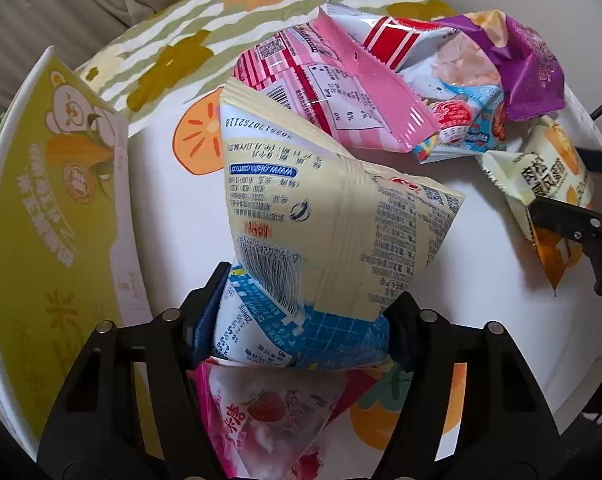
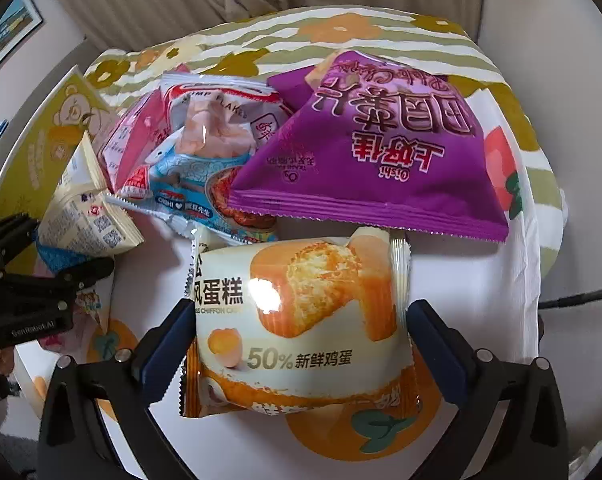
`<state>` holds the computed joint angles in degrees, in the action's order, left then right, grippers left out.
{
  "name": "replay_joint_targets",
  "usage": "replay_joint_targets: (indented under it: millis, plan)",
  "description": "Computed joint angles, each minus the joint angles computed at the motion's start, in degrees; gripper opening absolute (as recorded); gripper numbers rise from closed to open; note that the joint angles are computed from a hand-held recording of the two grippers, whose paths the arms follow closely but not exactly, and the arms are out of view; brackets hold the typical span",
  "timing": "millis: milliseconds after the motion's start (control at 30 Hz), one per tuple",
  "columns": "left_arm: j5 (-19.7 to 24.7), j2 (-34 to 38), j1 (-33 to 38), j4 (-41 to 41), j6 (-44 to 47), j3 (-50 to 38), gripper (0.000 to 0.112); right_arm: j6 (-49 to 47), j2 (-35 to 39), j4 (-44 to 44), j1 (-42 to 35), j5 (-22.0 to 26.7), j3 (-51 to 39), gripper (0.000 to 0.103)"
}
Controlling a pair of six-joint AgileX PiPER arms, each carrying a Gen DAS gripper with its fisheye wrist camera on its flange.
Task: Organize snacks
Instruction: 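Grasp the white-blue chip bag with the left tool while the right tool grasps the orange cake packet, then carry both packets into the yellow box and open both tools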
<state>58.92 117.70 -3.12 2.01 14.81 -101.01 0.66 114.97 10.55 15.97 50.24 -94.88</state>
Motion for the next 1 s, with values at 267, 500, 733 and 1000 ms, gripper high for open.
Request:
replay_joint_targets:
  millis: [267, 500, 733, 1000]
  plan:
    - [-1.35, -4.67, -0.84, -0.60, -1.67, 4.91, 0.057, -2.77, -3.84, 3.60, -0.96, -2.54, 5.12, 0.074]
    - [-1.96, -9.78, -1.77, -0.79, -3.50, 7.99, 0.057, -3.69, -7.70, 5.46, -0.99, -3.43, 9.28, 0.073]
    - [-1.25, -16.34, -2.69, -1.58, -6.22, 9.78, 0.057, -3.01, -12.70, 5.14, -1.26, -1.58, 9.97, 0.073]
    - [1.18, -23.84, -2.97, -1.22, -10.58, 8.84, 0.057, -2.64, -17.50, 3.45, 0.17, 1.48, 6.61, 0.073]
